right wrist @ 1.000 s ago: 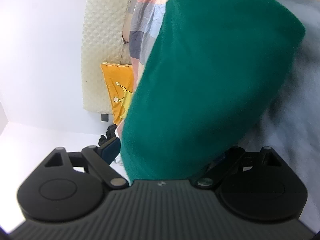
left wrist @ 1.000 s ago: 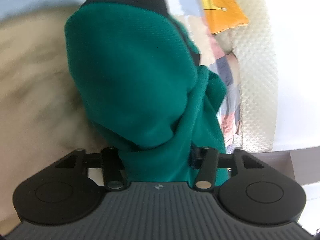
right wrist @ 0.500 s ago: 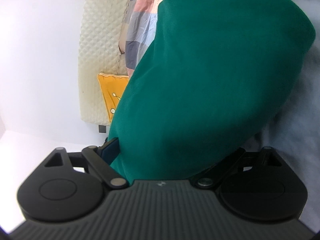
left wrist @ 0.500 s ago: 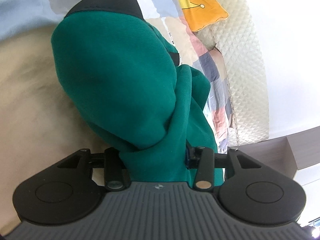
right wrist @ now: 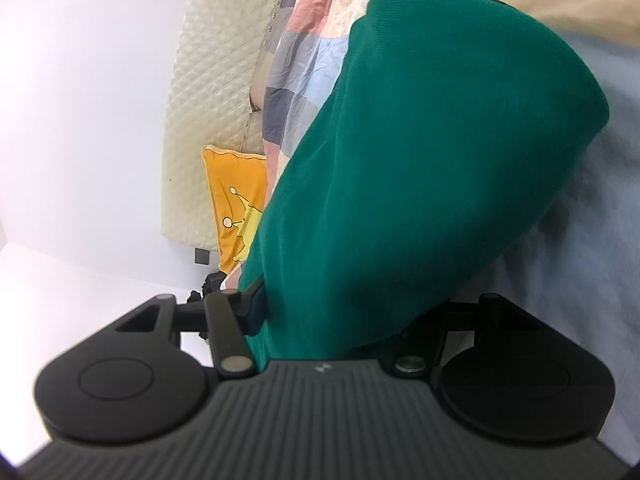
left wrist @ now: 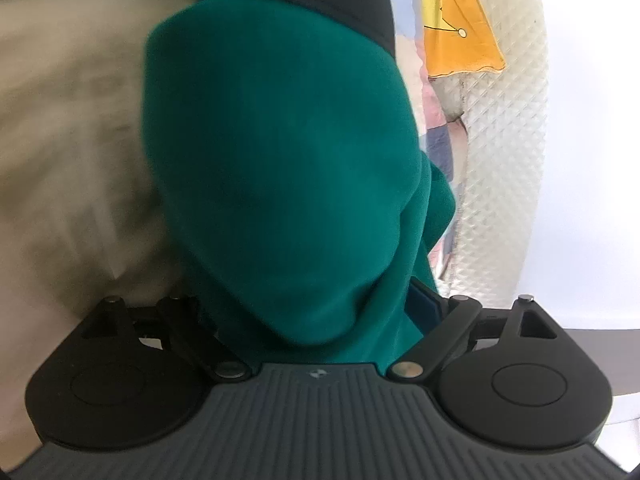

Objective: Fold large clothes
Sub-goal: 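Roll the folded hoodie over with the left gripper toward the right gripper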

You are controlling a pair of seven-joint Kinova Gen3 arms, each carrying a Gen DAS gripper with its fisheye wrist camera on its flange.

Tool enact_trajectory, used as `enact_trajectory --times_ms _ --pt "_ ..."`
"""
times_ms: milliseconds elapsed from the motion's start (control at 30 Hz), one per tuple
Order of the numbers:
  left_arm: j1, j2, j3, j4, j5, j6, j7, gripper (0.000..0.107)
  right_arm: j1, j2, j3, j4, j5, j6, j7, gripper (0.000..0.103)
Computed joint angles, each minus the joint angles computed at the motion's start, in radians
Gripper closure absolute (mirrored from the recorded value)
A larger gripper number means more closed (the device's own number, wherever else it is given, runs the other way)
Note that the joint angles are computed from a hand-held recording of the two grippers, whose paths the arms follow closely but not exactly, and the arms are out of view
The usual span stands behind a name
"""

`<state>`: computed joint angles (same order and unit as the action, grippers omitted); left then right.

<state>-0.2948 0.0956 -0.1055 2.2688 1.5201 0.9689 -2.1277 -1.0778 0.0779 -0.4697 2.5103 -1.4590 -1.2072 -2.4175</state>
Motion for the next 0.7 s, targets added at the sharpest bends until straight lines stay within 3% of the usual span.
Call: enact_trajectory --times_ms 133,233,367,467,700 --pt "0.027 0.02 0.022 -0.038 -0.01 -0.024 0.015 0.018 0.016 -0.004 0.01 -0.009 0.015 0.02 0.017 0.042" --pt "0.055 -0.013 0.036 -0.078 -0.084 -0.086 0.081 0.031 0.021 -0.005 0.011 -0.014 0.014 0.031 0.038 0.042" --pt "0.084 -0.053 0.049 -0.094 -0.098 -0.149 0.058 0.052 0.028 -0.021 0.009 -0.028 -0.001 0.046 0.078 0.043" --pt "0.124 -0.1 0.068 -0.116 -0.142 -0.224 0.045 0.056 0.029 -0.039 -0.007 -0.032 -0.027 0.045 0.11 0.045" --pt "0.18 -0.203 0.061 -0.095 -0.118 -0.277 -0.034 0.061 0.023 -0.054 -0.031 -0.044 -0.053 -0.002 0.179 0.054"
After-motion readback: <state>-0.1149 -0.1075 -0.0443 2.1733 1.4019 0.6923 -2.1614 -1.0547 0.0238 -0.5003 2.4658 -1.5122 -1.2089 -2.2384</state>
